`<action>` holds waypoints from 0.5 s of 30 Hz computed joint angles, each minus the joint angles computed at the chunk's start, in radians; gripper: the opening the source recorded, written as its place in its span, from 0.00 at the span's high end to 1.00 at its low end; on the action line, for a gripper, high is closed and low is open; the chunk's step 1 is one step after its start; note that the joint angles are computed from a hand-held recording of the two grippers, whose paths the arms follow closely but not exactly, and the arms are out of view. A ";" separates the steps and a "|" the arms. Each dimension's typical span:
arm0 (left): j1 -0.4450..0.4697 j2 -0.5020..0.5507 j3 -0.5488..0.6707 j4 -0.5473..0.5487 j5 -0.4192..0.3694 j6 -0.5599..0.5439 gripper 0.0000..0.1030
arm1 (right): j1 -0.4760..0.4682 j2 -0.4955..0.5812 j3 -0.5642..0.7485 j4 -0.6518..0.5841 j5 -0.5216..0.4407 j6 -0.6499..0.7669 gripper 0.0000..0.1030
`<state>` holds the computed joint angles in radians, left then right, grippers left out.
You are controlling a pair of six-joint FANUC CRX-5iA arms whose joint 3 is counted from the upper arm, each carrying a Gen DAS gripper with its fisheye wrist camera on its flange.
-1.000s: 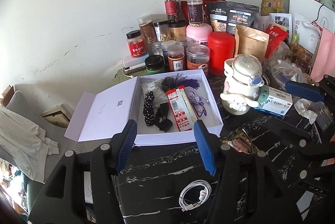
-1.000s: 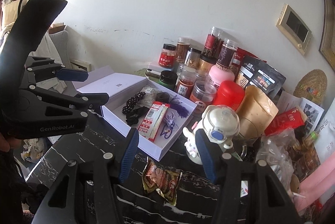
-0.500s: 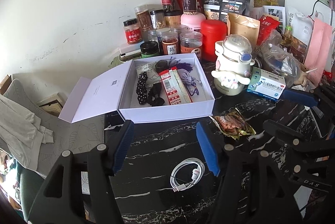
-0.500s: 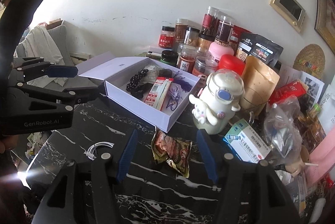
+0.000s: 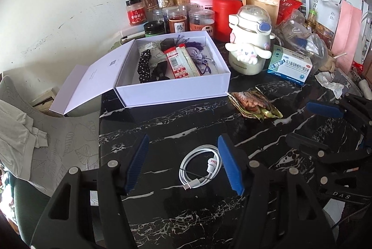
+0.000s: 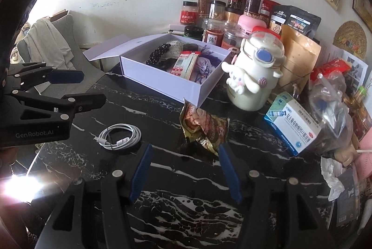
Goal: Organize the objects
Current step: 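Withdraw both open tools from the white box toward the white cable and snack bag, then close left tool on the white USB cable while right tool grasps the snack bag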
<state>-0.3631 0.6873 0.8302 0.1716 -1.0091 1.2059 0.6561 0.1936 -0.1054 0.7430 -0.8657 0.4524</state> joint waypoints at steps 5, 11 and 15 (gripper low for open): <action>0.006 0.000 -0.041 0.032 0.004 -0.054 0.42 | -0.009 0.004 -0.011 -0.046 0.020 0.002 0.42; 0.010 0.012 -0.071 0.070 -0.001 -0.100 0.42 | -0.023 0.008 -0.026 -0.076 0.042 -0.008 0.42; 0.010 0.030 -0.073 0.082 -0.018 -0.123 0.38 | -0.036 0.015 -0.028 -0.097 0.040 -0.012 0.42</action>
<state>-0.3535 0.7174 0.7576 0.2535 -1.0276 1.0834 0.6203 0.2081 -0.1333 0.6460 -0.8261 0.4400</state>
